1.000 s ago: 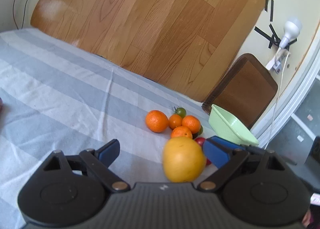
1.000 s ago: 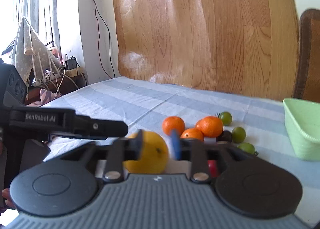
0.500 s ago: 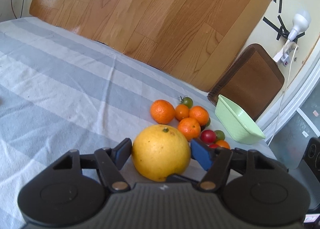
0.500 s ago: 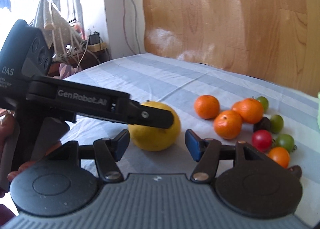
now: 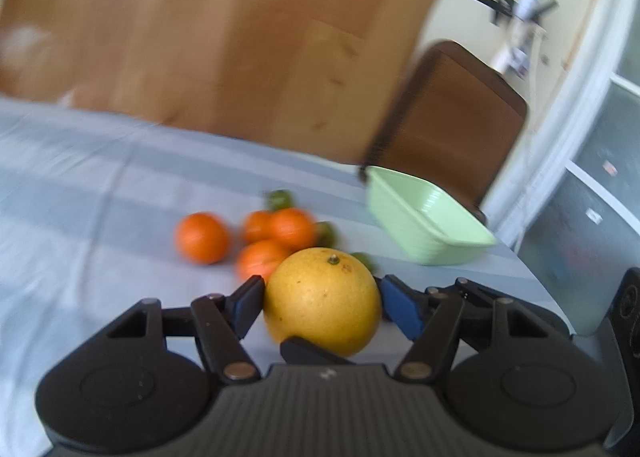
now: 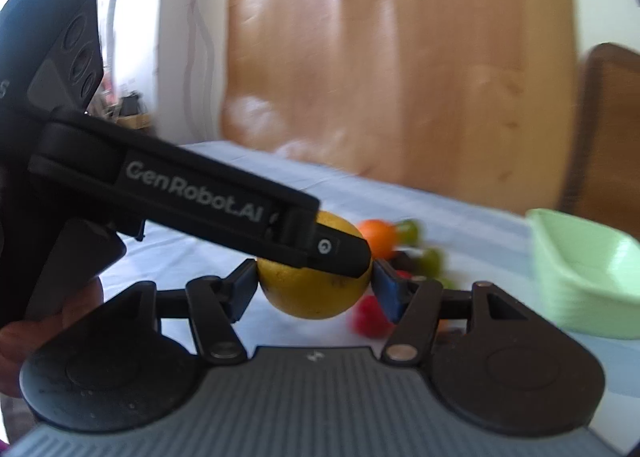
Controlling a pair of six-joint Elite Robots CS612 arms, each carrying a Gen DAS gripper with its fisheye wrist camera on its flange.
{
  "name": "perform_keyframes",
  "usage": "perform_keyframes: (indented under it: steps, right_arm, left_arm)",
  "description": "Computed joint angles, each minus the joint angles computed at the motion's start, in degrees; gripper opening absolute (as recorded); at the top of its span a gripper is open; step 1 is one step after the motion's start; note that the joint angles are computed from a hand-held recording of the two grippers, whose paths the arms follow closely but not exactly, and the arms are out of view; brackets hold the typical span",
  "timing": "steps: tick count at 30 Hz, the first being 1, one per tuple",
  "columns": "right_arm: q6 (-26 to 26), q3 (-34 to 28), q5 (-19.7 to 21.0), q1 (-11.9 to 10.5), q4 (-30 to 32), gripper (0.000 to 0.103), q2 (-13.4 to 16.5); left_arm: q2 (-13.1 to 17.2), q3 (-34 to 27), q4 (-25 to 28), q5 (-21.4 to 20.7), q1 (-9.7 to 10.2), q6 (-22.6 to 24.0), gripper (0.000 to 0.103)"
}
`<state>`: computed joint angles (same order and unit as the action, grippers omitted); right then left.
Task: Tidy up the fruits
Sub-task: 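Carry the grapefruit into the green bowl and open the left tool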
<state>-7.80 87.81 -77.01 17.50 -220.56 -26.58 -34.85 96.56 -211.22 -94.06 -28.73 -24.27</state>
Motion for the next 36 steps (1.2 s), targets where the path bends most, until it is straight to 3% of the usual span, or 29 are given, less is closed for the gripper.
perform_keyframes:
  steps: [5,12,17,22,27,36]
  right_arm:
    - [3.1,0.5,-6.8,-3.0,-3.8,0.064,-0.4]
    - [7.2,-3.9,-9.4,-6.5,0.2,0.064,1.2]
    - [7.7,-5.9,-12.1,-6.9,1.9,0.064,2.5]
    - [8.9,-6.3,-14.6,-6.9,3.9,0.066,2.8]
    - [8.7,-6.0,-15.3,-6.8,0.5,0.066,3.3]
    - [12.7,-5.1,-21.3,-5.9,-8.7,0.066,4.2]
  left_arm:
    - [1.9,-8.7,6.0,-3.0,-2.48,6.0,0.065]
    - [7.8,-24.2,17.1,-5.3,-4.32,6.8,0.065]
    - [11.2,-31.0,22.0,-4.7,-4.93,4.3,0.066]
    - [12.2,-32.3,23.8,-3.3,-5.6,4.8,0.067]
    - [10.6,-29.3,20.4,-2.2,-5.83,5.9,0.068]
    - [3.2,-11.4,-0.8,3.4,-5.34,10.8,0.076]
